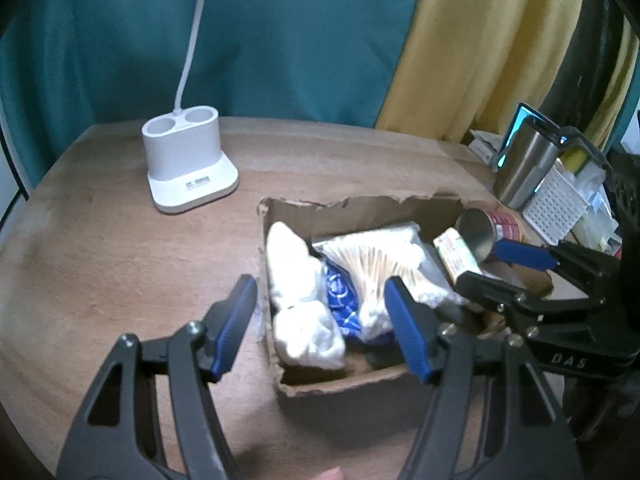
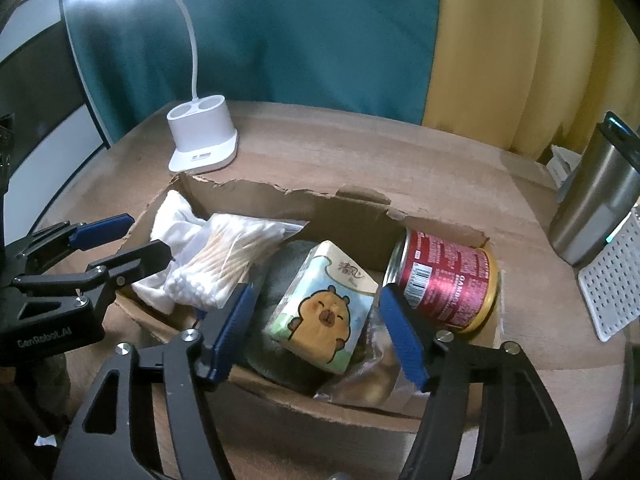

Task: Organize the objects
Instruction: 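Open the right tool to release the tissue pack in the box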

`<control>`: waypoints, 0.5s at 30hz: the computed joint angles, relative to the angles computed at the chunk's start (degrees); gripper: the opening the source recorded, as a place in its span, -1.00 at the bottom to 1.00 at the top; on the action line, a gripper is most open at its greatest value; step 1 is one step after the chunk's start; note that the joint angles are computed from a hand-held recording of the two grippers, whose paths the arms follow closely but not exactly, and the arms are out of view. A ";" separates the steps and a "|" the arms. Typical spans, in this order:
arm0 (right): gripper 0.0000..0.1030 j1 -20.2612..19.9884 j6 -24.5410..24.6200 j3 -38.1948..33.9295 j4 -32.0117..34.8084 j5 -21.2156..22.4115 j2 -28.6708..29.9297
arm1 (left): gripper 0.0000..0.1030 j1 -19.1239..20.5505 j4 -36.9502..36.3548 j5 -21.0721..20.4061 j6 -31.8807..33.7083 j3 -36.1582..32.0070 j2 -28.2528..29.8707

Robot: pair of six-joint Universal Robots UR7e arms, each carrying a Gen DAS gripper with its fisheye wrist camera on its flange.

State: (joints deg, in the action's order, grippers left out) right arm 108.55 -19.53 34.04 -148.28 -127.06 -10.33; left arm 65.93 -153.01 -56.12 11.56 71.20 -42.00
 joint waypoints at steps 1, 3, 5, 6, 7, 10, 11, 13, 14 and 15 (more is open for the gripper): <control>0.36 0.04 0.10 0.58 -0.41 -0.02 -0.30 | 0.32 -0.05 0.13 0.06 -0.02 0.09 -0.05; 0.36 0.16 0.22 1.93 -1.48 -0.28 -0.98 | 0.63 -0.24 -0.20 0.10 -0.04 0.78 -0.40; 0.36 0.26 0.24 3.29 -2.35 -0.33 -1.67 | 0.86 -0.44 -1.36 -0.06 0.06 1.80 -0.92; 0.36 0.30 0.17 3.86 -2.73 -0.37 -1.96 | 0.86 -0.58 -1.73 -0.09 0.04 2.25 -1.18; 0.36 0.35 0.16 4.58 -3.13 -0.41 -2.34 | 0.86 -0.69 -1.89 -0.10 0.06 2.48 -1.32; 0.36 0.41 0.09 6.79 -4.44 -0.50 -3.45 | 0.86 -1.14 -2.75 0.52 0.38 3.46 -1.71; 0.36 0.42 0.14 7.53 -4.88 -0.49 -3.83 | 0.86 -1.31 -2.94 0.80 0.55 3.77 -1.84; 0.36 0.46 0.06 9.28 -6.09 -0.52 -4.73 | 0.86 -1.69 -3.54 1.42 0.37 4.61 -2.20; 0.36 0.51 0.02 10.05 -6.64 -0.54 -5.13 | 0.86 -1.72 -3.51 1.40 0.18 4.79 -2.35; 0.36 0.56 0.02 11.05 -7.37 -0.58 -5.64 | 0.86 -1.83 -3.17 1.44 -0.32 5.02 -2.54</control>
State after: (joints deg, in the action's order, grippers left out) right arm 109.11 -19.51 45.09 -155.65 -127.64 -15.97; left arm 64.10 -156.18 -54.68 11.25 76.22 -44.55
